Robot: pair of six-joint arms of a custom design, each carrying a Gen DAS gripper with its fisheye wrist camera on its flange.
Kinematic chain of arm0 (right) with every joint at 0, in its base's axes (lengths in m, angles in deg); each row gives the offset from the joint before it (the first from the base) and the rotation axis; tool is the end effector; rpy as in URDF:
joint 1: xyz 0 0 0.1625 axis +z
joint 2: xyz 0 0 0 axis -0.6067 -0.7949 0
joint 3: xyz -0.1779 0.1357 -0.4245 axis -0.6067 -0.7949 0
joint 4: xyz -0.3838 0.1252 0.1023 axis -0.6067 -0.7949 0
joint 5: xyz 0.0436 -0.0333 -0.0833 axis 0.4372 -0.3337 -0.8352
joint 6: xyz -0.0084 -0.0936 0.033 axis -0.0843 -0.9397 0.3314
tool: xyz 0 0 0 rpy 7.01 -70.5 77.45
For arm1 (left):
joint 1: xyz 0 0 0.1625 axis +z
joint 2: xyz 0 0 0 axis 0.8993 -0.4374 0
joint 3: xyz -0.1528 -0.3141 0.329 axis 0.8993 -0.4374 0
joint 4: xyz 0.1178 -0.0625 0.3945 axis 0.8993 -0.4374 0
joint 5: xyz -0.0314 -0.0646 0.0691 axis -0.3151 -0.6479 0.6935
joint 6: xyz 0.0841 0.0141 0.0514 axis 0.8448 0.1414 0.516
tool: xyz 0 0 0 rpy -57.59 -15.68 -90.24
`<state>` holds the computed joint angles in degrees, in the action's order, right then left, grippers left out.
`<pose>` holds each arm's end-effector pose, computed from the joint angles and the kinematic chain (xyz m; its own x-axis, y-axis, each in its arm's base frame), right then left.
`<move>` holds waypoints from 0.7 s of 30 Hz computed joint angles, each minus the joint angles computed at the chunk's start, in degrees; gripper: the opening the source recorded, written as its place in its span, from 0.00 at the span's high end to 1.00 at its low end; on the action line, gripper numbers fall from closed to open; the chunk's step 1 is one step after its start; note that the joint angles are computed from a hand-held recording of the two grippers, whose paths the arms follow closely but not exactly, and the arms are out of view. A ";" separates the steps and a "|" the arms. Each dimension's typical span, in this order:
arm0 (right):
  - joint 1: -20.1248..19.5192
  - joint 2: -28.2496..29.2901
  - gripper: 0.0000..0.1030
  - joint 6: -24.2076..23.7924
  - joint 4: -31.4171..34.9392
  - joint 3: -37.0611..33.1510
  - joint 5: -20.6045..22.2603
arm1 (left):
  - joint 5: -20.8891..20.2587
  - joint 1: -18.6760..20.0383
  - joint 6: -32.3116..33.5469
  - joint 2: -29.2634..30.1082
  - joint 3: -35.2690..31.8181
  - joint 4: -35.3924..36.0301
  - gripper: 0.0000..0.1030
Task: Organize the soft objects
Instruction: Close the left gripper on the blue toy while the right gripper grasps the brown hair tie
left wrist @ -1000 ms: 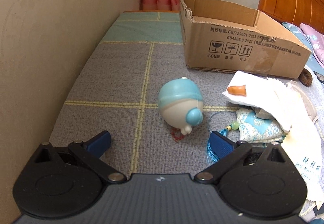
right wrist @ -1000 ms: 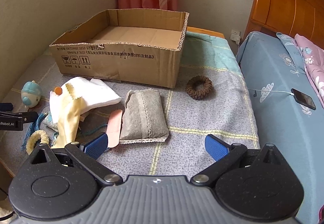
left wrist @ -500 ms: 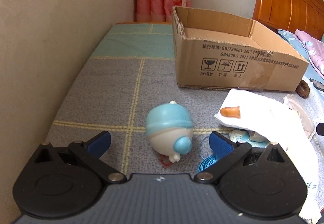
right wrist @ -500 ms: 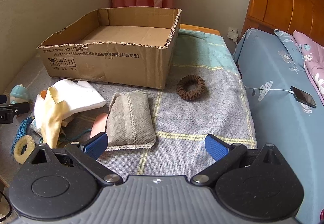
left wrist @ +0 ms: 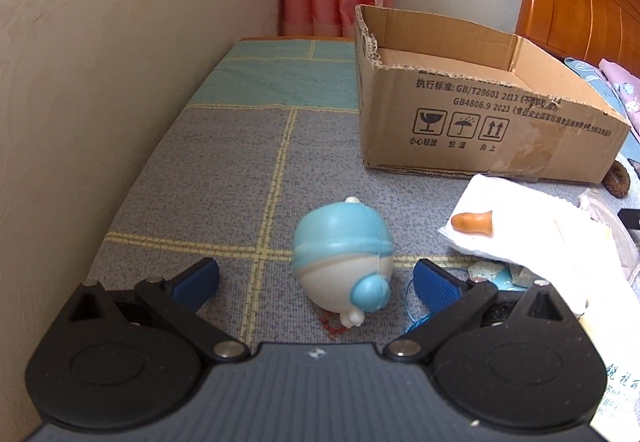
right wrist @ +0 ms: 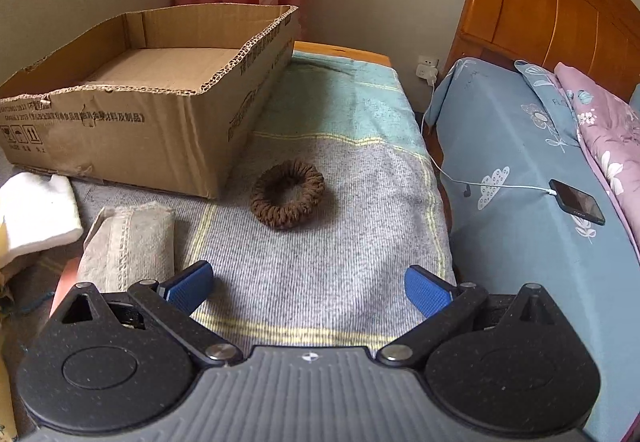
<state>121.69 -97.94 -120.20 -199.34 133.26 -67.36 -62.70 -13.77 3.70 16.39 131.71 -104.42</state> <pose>0.0195 -0.9044 0.2977 -0.5333 -0.5296 0.6596 -0.7872 0.5962 -0.1578 -0.2920 -0.7093 0.0135 -0.6379 -0.4784 -0.6035 0.2298 0.6297 -0.7421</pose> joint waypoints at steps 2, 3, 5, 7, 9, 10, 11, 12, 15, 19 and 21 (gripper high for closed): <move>-0.04 0.74 0.00 -1.06 -0.05 -0.93 0.98 | 0.02 0.09 -0.84 0.03 -0.42 1.09 0.00; 0.00 1.15 0.00 -1.72 0.03 -1.43 1.45 | 0.04 0.10 -1.34 0.01 -0.57 1.67 0.00; 0.05 1.78 0.00 -3.10 -0.37 -2.09 2.15 | -0.03 0.12 -2.13 -0.06 -0.87 2.71 0.00; 0.05 2.15 0.06 -4.41 0.32 -2.82 3.24 | -0.11 0.16 -2.75 -0.11 -1.08 3.50 0.00; 0.20 2.21 0.17 -5.10 1.80 -3.36 4.01 | -0.11 0.18 -2.97 -0.08 -1.19 3.77 0.00; 0.28 2.30 0.19 -5.48 1.94 -3.48 4.23 | -0.13 0.18 -2.93 -0.09 -1.16 3.72 0.00; 0.34 2.44 0.22 -6.05 1.80 -3.57 4.45 | -0.12 0.18 -2.81 -0.08 -1.14 3.60 0.00; 0.39 2.57 0.25 -6.60 1.73 -3.69 4.76 | -0.12 0.18 -2.81 -0.08 -1.14 3.60 0.00; 0.59 2.59 0.41 -6.71 2.46 -3.87 5.10 | -0.23 0.20 -2.55 -0.05 -1.16 3.42 0.00; 0.79 2.59 0.55 -6.24 1.41 -3.54 4.11 | -0.16 0.19 -2.39 0.00 -1.19 3.21 0.00; 0.77 2.08 0.58 -5.66 1.12 -2.79 3.63 | -0.09 0.17 -1.93 0.06 -1.03 2.59 0.00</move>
<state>122.46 -95.86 -125.86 -198.22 130.47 -63.73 -62.80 -13.59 1.77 16.45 130.68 -101.84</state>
